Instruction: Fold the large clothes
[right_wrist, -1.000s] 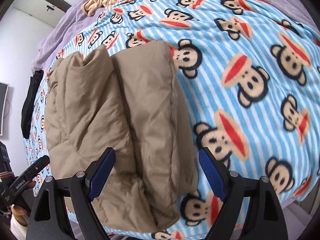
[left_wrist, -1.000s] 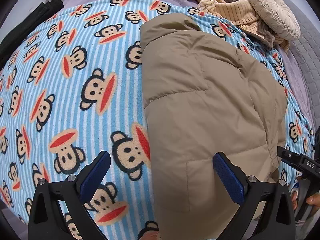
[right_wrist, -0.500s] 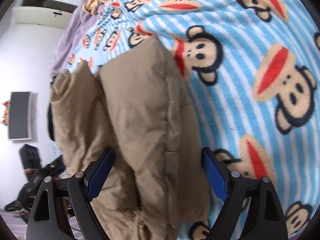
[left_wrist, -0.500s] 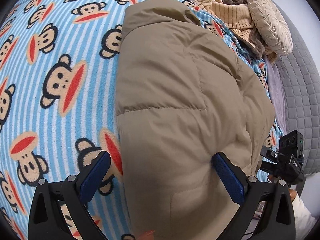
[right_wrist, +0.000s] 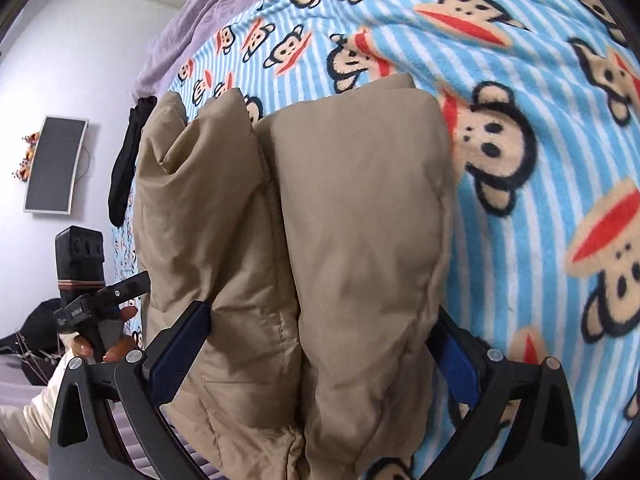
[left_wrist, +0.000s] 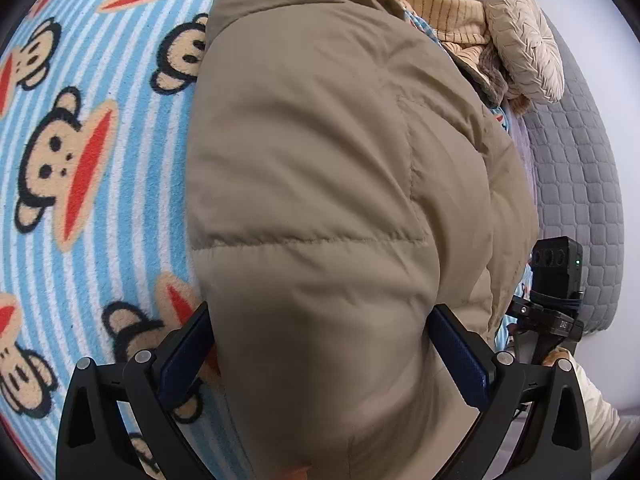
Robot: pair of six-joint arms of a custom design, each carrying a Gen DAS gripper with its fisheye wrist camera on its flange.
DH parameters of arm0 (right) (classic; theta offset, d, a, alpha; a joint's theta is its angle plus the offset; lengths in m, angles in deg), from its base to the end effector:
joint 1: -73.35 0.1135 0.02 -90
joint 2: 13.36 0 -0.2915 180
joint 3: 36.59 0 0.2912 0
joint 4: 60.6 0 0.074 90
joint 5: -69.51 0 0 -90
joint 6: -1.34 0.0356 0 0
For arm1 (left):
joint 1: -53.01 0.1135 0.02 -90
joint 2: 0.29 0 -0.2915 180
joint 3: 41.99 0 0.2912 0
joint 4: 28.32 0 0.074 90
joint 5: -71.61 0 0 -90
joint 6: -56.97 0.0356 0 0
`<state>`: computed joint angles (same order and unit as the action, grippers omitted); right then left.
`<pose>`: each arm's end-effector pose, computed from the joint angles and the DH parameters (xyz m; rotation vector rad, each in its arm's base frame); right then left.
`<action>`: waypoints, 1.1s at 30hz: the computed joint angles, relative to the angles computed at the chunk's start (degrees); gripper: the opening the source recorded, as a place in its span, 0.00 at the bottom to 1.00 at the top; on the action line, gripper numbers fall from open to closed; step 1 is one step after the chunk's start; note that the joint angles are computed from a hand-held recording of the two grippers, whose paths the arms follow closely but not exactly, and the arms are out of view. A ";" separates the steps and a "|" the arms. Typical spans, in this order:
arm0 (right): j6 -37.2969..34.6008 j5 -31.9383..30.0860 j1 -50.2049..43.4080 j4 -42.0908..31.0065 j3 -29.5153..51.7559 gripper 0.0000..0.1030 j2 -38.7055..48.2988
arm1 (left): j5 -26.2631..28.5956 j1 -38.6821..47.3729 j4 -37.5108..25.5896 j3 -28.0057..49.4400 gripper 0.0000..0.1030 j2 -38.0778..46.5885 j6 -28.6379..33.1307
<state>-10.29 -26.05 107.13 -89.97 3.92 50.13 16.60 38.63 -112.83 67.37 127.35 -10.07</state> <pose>0.1850 0.1279 0.1740 0.9934 2.5418 0.8458 0.4325 -0.1320 0.1524 -0.8109 -2.7120 0.9129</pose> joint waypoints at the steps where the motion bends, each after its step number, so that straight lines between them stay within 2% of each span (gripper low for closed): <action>1: -1.87 -1.27 -1.74 1.26 0.32 1.00 2.03 | 0.79 -0.27 -0.07 0.53 1.00 0.98 -0.19; 4: -4.83 -5.00 -5.64 6.82 -0.51 1.00 7.13 | 2.35 -1.41 0.49 0.91 1.00 2.55 -2.58; 6: -4.23 -8.61 -7.89 13.55 -2.35 1.00 10.45 | 2.23 -2.52 1.89 0.16 1.00 2.28 -4.04; 9: -2.00 -12.01 -10.02 22.80 -5.29 1.00 13.74 | -0.59 -4.36 5.51 -2.28 1.00 -0.23 -7.05; 12: 1.16 -13.37 -10.26 28.54 -6.91 1.00 16.06 | -5.10 -6.88 10.91 -6.36 1.00 -4.83 -9.64; 15: 4.43 -13.58 -10.38 30.36 -7.24 1.00 16.92 | -9.02 -9.30 14.99 -9.31 0.98 -8.52 -11.58; 18: 4.89 -13.97 -10.58 30.70 -6.52 0.96 17.81 | -10.82 -10.43 17.06 -11.15 0.88 -11.02 -12.32; 20: 4.96 -14.32 -11.13 32.39 -5.09 0.78 19.79 | -11.48 -10.68 18.16 -12.21 0.80 -12.71 -11.99; 22: 5.44 -14.13 -11.17 33.92 -5.42 0.66 19.12 | -11.90 -10.46 18.79 -13.30 0.76 -14.55 -10.71; 25: 4.58 -13.64 -11.08 32.71 -4.13 0.55 18.41 | -11.63 -11.10 18.72 -13.33 0.73 -16.31 -10.84; 30: 4.81 -12.11 -9.92 31.59 -2.07 0.52 17.09 | -9.10 -6.54 15.64 -10.99 0.73 -16.97 -5.87; 33: 4.00 -9.80 -8.37 29.60 1.61 0.52 18.07 | -7.39 -3.01 12.66 -6.91 0.73 -15.41 -1.94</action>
<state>-6.29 -35.84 98.76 -60.37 5.52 68.20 9.21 35.62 -100.17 60.46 111.94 -12.01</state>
